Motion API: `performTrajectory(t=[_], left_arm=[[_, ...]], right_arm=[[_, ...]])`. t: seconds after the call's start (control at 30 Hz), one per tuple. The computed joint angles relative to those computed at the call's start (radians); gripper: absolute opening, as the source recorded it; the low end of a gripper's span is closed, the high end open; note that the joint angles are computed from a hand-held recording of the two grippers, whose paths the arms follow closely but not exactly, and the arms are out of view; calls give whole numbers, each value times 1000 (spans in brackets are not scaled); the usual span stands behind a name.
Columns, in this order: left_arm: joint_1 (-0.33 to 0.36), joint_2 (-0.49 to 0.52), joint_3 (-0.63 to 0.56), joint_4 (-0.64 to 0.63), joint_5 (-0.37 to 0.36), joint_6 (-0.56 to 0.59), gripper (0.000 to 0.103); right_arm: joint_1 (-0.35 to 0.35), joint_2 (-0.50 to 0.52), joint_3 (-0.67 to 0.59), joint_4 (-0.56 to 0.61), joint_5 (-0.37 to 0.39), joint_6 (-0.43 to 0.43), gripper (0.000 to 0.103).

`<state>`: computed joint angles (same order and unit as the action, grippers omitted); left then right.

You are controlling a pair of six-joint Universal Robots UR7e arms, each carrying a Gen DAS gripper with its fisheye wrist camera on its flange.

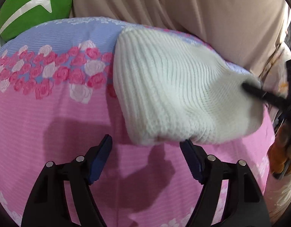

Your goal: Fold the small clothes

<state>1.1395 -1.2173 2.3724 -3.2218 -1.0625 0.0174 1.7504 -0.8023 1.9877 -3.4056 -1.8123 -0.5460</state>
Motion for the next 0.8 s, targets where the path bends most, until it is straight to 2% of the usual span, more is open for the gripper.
performTrajectory(t=[0.07,0.13,0.2,0.27,0.3,0.33,0.37,0.43,0.47,0.5,0.6,0.67,0.73,0.8], left_arm=[[-17,-1,0,-41,11,9,65],[-18,1,-2,-69,13,39,65],[-5,15,-17,-41,29,17,64],[21,29,-35,17,62,-6,56],[32,21,-28,-9,47,17,55],[31,16,-32,7,55,1,55],[39,-1,-38,39,33,-18,55],[45,-29,-37,66,-1,-35,55],[46,-43,-32,69,-21,-30,54],[44,-54,-23,66,-37,-23,54],[30,-39,-24,42,-26,-28,56],[30,1,-58,55,-32,-47,56],[38,13,-80,94,-52,-66,55],[39,24,-95,126,-58,-90,48]], right_arm=[[43,-23,-1,-55,34,-52,8],[47,-28,-8,-66,61,-92,8],[8,-14,-22,-12,35,-72,8],[-63,33,-42,93,-53,-21,8],[-102,57,-35,109,-56,-6,9],[-125,50,0,83,-18,7,9],[-142,31,43,31,43,21,11],[-155,-21,106,-1,105,77,24],[-170,-50,152,-41,151,90,39],[-181,-68,186,-67,165,90,53],[-198,-72,249,-75,98,43,56],[-187,-27,248,-93,21,1,56],[-175,25,229,-135,-21,-44,55],[-147,82,181,-179,-59,-92,55]])
